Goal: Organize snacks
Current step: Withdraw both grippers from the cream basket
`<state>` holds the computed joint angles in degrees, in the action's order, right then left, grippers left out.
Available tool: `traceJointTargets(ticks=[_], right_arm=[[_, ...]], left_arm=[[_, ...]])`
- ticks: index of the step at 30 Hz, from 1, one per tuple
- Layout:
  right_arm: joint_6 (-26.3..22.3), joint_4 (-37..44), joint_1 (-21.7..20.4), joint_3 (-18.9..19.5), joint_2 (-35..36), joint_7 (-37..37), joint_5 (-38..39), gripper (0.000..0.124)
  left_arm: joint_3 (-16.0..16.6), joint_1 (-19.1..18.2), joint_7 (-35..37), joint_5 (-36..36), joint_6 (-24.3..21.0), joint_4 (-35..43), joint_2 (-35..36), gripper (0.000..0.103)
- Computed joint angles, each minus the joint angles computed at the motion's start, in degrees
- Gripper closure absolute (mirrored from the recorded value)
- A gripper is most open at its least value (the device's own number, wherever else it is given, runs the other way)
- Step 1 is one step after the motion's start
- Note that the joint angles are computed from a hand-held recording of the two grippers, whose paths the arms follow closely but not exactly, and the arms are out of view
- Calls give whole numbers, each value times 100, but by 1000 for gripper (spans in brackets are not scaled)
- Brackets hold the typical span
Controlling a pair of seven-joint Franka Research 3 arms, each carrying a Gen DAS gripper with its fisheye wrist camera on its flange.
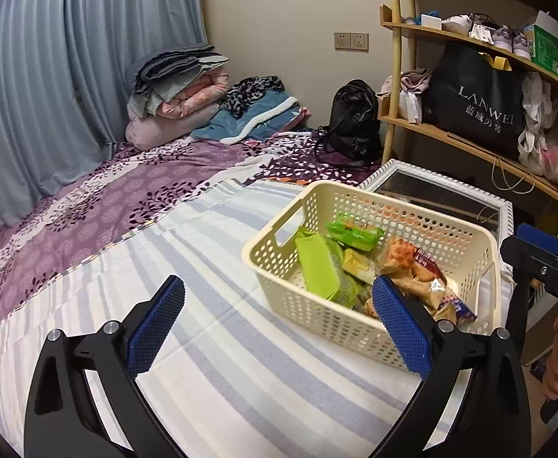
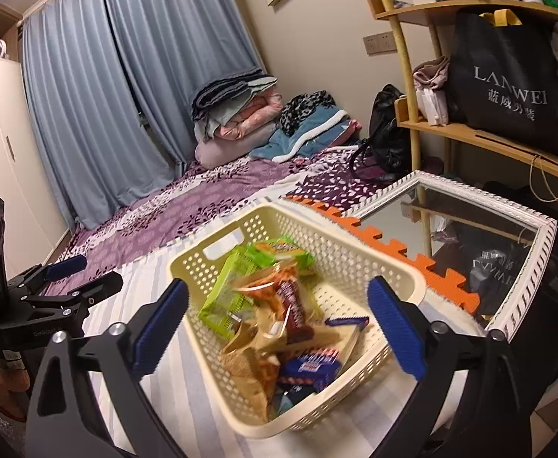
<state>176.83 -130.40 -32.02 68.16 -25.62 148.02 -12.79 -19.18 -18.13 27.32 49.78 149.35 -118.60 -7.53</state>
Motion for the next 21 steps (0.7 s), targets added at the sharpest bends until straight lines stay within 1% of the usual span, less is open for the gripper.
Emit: traceJointTargets(ticks=[3,9,12,14,21], right_arm=[[-72,-30,197,-79,70,-23,-6,27],[-327,-67,583,-298,62,45,-194,27],[-581,-45,644,-314,-112,169,-388,26],[-766,-8,694,-326,-162,217,-529,26],[-1412,200,738,-253,-186,533,-1084,26]], left_arm=[[-53,17,-213,155,-147,-151,-173,3],[-172,102,-642,332,-236,-479,-539,3],[-270,130,-763,513,-364,-549,-647,3],[-280,102,-709,442,-433,-570,-681,3],[-293,90,-690,256,-445,-726,-828,3]])
